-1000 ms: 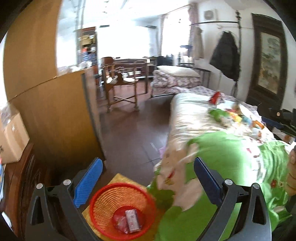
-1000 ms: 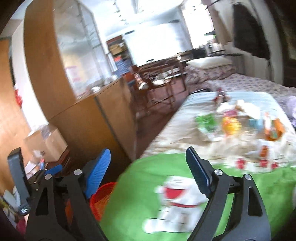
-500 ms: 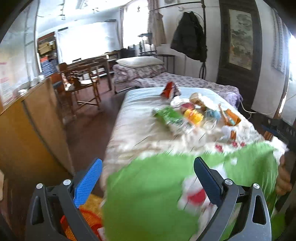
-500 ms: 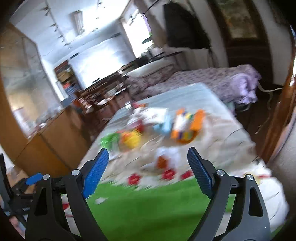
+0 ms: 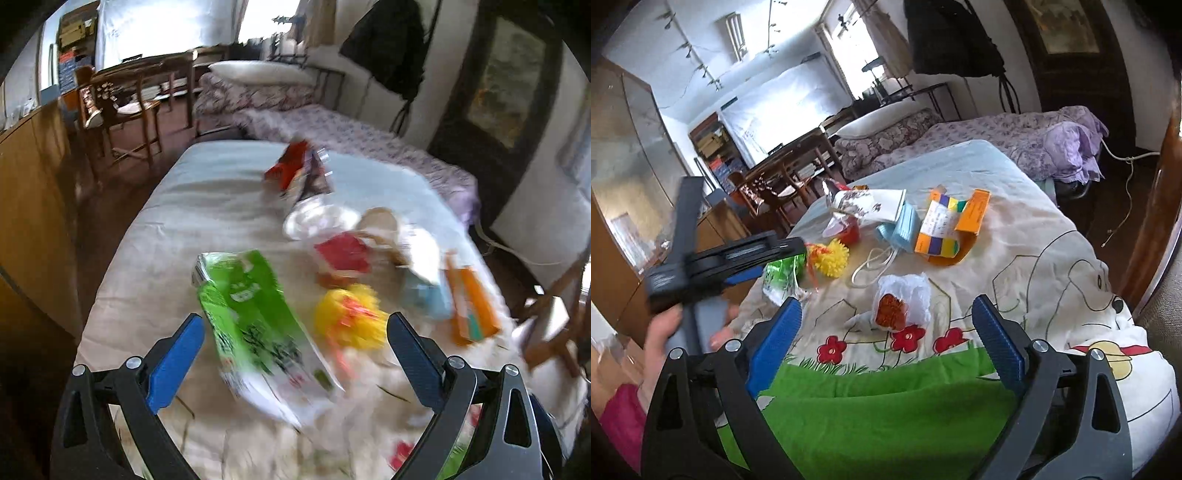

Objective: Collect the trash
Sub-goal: 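Return both tools to the bed and grasp the green tea carton with the left gripper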

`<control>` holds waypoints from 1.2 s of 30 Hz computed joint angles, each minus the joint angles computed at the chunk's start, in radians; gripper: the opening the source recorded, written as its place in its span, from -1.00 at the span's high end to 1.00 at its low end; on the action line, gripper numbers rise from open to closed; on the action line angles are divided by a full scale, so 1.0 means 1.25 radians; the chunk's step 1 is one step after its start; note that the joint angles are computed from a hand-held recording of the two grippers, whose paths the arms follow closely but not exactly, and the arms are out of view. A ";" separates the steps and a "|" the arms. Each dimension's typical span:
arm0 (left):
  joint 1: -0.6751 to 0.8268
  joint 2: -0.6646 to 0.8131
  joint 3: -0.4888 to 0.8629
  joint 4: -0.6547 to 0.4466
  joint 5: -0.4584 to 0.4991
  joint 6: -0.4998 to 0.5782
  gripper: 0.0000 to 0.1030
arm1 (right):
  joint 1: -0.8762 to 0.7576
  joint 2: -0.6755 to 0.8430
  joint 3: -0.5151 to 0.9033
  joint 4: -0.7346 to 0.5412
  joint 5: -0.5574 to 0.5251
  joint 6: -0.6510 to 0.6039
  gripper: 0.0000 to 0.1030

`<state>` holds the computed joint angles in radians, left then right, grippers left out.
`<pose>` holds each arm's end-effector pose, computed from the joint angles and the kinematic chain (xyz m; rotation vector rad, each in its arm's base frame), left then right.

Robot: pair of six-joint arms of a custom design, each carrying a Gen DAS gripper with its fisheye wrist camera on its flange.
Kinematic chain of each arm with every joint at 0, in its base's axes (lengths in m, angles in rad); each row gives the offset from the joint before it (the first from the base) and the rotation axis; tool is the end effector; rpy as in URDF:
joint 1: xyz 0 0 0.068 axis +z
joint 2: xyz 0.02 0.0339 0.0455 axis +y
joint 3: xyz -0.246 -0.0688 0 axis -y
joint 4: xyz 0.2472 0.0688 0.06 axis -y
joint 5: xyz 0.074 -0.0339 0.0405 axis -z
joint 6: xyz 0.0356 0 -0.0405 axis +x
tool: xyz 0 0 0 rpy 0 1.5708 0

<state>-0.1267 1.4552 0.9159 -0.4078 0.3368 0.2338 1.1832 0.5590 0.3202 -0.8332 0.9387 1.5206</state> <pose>0.2935 -0.0492 0.1951 0.5778 2.4132 -0.3779 0.0687 0.0922 0.1603 0.6237 2.0368 0.2926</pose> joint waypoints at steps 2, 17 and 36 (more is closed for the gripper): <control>0.002 0.060 0.034 -0.008 -0.020 -0.012 -0.88 | 0.008 0.000 0.001 -0.005 -0.003 0.007 -0.77; 0.131 0.145 0.099 -0.115 0.120 -0.008 -0.53 | 0.009 0.049 0.017 0.014 -0.018 0.001 -0.78; 0.199 -0.022 -0.006 -0.122 0.323 0.057 0.03 | -0.123 0.078 0.017 0.106 -0.121 -0.116 -0.78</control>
<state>0.1215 1.4271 0.9087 -0.5599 0.7409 0.3051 1.0292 0.6564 0.3415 -0.7013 0.7875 1.3755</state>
